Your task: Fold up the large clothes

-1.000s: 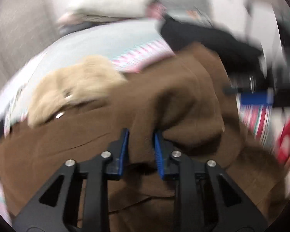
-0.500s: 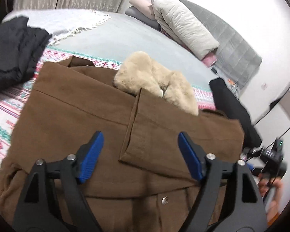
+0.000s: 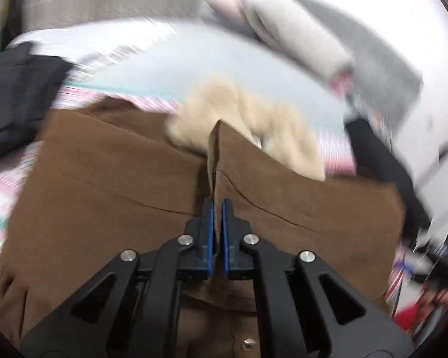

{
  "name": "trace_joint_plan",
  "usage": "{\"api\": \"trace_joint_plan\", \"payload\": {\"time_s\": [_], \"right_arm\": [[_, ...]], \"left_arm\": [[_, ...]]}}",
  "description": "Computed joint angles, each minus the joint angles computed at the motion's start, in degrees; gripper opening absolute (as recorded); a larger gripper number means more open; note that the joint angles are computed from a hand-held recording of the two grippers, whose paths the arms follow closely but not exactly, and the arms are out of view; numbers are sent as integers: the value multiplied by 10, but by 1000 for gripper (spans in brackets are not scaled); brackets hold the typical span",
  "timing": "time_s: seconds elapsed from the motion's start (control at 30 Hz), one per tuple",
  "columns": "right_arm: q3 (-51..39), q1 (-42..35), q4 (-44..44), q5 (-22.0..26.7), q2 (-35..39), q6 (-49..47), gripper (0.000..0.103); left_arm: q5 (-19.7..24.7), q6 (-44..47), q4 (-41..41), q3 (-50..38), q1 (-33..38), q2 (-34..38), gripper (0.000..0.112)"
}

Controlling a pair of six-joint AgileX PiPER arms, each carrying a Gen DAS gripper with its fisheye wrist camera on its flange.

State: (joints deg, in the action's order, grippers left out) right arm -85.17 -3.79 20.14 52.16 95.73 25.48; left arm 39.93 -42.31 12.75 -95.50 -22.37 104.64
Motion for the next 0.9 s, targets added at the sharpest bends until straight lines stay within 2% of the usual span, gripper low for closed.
{"api": "trace_joint_plan", "payload": {"time_s": [0.03, 0.07, 0.1, 0.17, 0.2, 0.3, 0.43, 0.57, 0.63, 0.67, 0.7, 0.77, 0.83, 0.9], "right_arm": [[1, -2, 0, 0, 0, 1, 67], [1, -3, 0, 2, 1, 2, 67], [1, -3, -3, 3, 2, 4, 67], [-1, -2, -7, 3, 5, 6, 67], [-1, 0, -8, 1, 6, 5, 67], [-1, 8, -6, -13, 7, -4, 67], [10, -10, 95, -53, 15, -71, 67], [-8, -50, 261, -83, 72, -169, 64], [-22, -60, 319, -78, 105, -195, 63], [-35, -64, 361, -71, 132, -212, 57], [-43, -66, 392, -66, 151, -227, 51], [-73, -65, 420, -54, 182, -241, 28], [-101, -59, 392, -58, 184, -254, 21], [-98, -56, 432, -91, 156, -341, 16]], "left_arm": [[4, -34, 35, 28, -6, -22, 7], [30, -46, 47, 32, -10, -26, 9], [77, -34, 37, 14, -14, -11, 12], [131, 57, -53, -20, 11, 26, 15], [137, 103, -94, -20, 31, 30, 24], [84, 172, -182, 8, 78, 23, 47], [106, 226, -239, -58, 98, 75, 47], [113, 268, -273, -107, 102, 117, 47], [113, 288, -284, -133, 105, 139, 34], [118, 299, -293, -144, 106, 146, 18], [120, 305, -296, -147, 106, 148, 15], [79, 302, -279, -108, 98, 122, 13], [39, 292, -246, -68, 86, 96, 12], [11, 279, -221, -38, 77, 80, 13]]}}
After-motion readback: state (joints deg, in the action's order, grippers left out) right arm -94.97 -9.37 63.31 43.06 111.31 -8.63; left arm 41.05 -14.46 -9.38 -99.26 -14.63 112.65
